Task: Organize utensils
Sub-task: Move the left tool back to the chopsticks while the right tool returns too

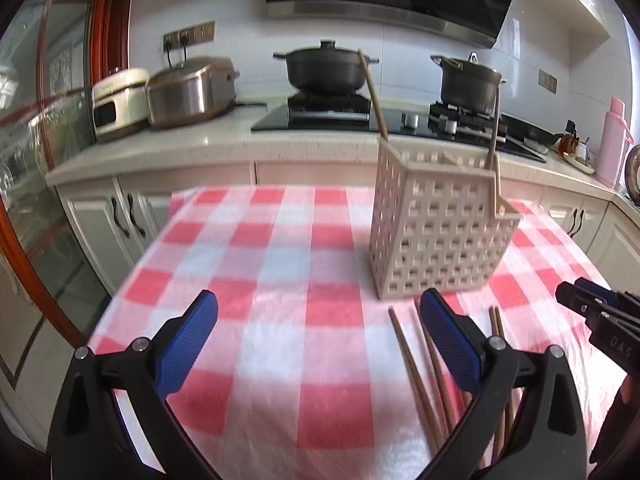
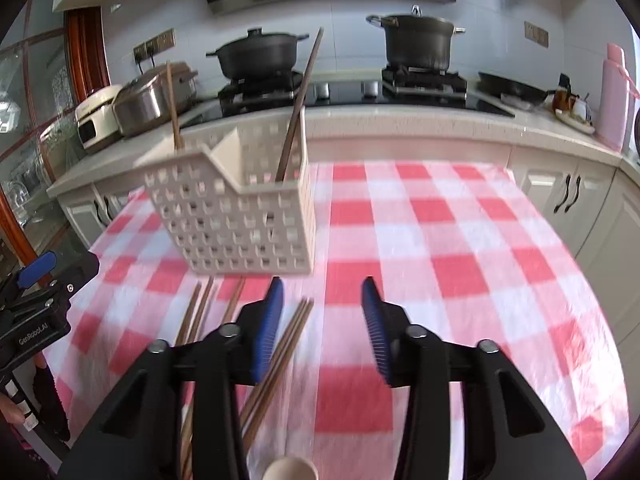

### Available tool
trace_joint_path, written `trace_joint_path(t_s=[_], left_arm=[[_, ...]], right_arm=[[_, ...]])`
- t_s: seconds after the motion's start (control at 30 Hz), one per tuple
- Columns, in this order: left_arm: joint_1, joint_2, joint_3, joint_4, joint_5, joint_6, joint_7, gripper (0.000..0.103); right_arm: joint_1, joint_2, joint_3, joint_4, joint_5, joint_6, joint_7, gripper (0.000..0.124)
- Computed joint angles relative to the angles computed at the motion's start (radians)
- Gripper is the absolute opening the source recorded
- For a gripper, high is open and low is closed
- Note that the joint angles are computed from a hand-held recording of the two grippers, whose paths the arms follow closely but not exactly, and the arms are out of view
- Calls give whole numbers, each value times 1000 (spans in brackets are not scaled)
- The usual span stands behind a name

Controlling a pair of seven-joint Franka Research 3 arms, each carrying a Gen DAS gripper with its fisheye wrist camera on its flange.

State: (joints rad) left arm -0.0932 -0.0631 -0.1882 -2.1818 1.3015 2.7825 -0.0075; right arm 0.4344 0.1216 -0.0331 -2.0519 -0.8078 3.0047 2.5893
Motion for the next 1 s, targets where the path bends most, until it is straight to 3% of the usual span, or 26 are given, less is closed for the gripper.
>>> trace_joint_path(t_s=[0.27,0.57,0.87,1.0], left_arm=[[-2,8,2,-41,-31,16,14,98],[-11,28,7,-46,-55,15,41,98],[-8,34,14,-51,-59,30,59,98],[-7,40,17,-51,-68,43,73,98]], right_arm=[[8,6,26,-36,96,-28,-62,27],[28,44,53,-13,287,-108,-221,23],[60,70,42,29,347,-158,-271,20],[78,81,26,53,321,-206,-237,18]])
